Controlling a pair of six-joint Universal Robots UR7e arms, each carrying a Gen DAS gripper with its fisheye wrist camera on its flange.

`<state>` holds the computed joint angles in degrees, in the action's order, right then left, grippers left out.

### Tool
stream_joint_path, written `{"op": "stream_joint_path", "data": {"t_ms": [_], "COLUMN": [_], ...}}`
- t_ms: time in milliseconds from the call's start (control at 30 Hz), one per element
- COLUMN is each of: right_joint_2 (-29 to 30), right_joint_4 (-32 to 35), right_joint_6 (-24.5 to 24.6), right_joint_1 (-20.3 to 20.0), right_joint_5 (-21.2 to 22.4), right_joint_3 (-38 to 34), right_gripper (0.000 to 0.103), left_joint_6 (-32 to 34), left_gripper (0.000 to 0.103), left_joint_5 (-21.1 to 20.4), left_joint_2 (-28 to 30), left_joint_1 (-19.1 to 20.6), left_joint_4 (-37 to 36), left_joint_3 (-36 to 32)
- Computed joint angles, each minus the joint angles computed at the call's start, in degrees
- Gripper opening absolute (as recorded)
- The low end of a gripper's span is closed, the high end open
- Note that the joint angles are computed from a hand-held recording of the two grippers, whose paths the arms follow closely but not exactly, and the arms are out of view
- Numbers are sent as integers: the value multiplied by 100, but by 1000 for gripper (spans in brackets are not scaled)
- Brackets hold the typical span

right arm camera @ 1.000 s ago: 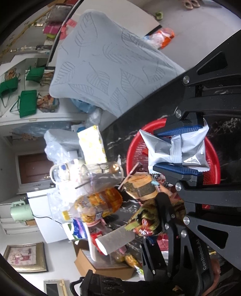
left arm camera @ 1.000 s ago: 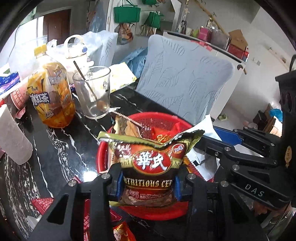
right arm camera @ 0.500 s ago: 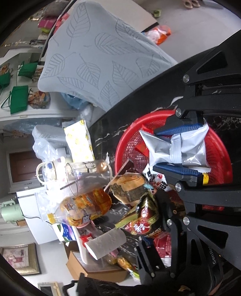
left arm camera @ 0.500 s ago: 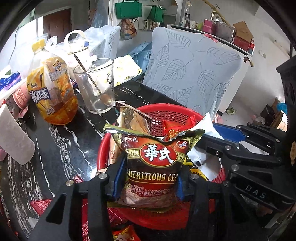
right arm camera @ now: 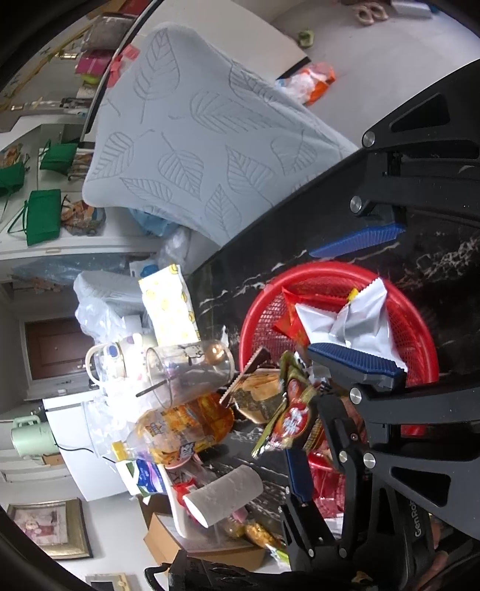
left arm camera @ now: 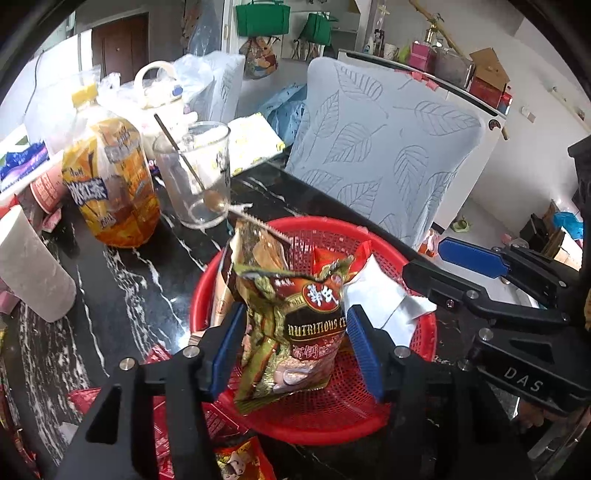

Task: Organize snacks
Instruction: 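Withdraw both tools from the basket back over the table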

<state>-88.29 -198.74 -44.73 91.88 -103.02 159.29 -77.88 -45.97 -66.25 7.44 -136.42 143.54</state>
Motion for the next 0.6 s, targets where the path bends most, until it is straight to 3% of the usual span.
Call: {"op": "stream_joint_path", "data": {"t_ms": [267,600], "right_joint_2": [-508,-1702], "right_joint_4": [177,872], "right_joint_6": [68,357], "right_joint_1": [234,906], "right_joint_5": [0,-69], "right_joint_3": [71,103], "right_gripper": [48,48], "left_joint_6": [-567,-1500], "left_gripper": [55,55], "left_joint_5": [222,468], "left_joint_2": [-508,-977], "left_joint_1": [-392,-1170], "left_joint_4": [1107,2920], "left_joint_3": [-145,-599]}}
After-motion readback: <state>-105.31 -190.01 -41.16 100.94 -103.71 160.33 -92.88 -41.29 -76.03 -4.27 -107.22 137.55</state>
